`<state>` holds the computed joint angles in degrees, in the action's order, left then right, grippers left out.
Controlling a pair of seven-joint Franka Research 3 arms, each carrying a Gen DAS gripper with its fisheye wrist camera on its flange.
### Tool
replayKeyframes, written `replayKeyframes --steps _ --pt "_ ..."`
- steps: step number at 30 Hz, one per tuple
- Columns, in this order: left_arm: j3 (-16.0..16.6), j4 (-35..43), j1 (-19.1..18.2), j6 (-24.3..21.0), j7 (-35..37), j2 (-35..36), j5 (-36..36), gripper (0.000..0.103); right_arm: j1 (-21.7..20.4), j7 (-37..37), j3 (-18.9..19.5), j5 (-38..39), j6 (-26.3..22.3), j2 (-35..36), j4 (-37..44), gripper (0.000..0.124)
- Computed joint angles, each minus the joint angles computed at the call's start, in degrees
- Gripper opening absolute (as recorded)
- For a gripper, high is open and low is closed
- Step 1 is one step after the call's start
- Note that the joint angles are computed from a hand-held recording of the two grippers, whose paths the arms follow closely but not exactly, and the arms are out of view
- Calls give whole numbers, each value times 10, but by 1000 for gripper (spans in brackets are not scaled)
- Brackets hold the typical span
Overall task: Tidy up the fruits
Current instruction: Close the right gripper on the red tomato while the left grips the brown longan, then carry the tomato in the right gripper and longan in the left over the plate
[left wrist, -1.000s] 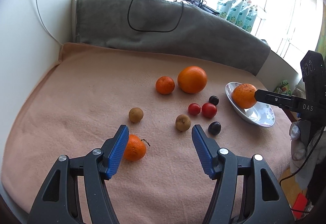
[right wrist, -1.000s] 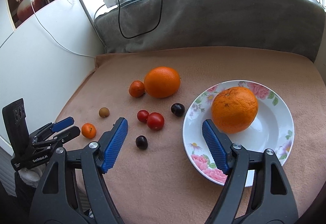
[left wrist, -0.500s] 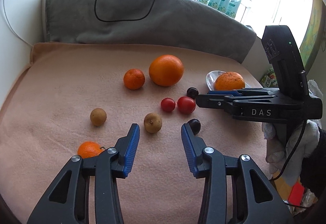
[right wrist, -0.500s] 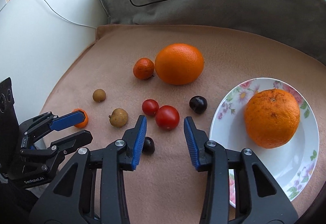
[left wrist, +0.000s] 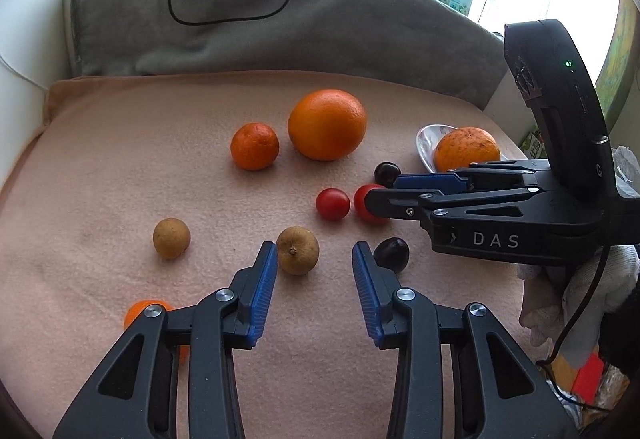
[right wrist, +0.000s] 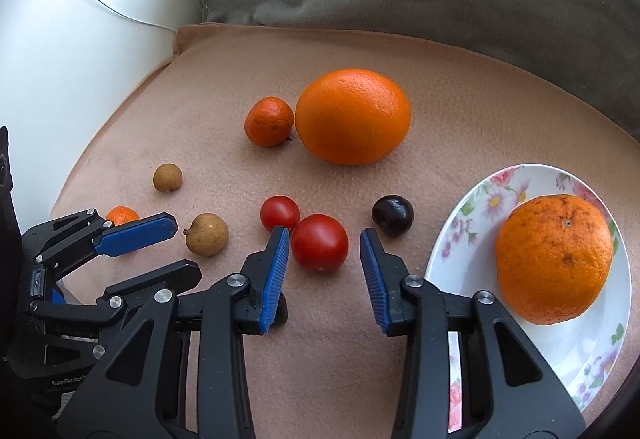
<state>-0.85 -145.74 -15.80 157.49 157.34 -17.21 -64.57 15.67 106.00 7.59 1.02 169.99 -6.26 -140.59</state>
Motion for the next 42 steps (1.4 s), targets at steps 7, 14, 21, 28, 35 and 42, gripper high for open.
replayKeyframes --steps 7,14,21,28,35,42 --pt "-5 7 4 2 -8 17 6 35 4 -12 -4 1 -8 14 15 39" --pt "-12 16 9 6 -16 34 9 32 15 -39 -11 30 -19 24 26 39" --pt "-17 21 18 3 -14 44 3 25 22 -52 -15 48 -15 31 29 33" --pt "-21 22 19 6 -10 44 -6 25 17 -26 -11 20 -8 27 22 33" --pt "-18 21 23 -4 -2 34 -21 24 14 -17 -7 20 9 4 1 33" --pt "-13 13 19 -19 7 10 -31 24 7 -23 1 44 33 -44 -40 33"
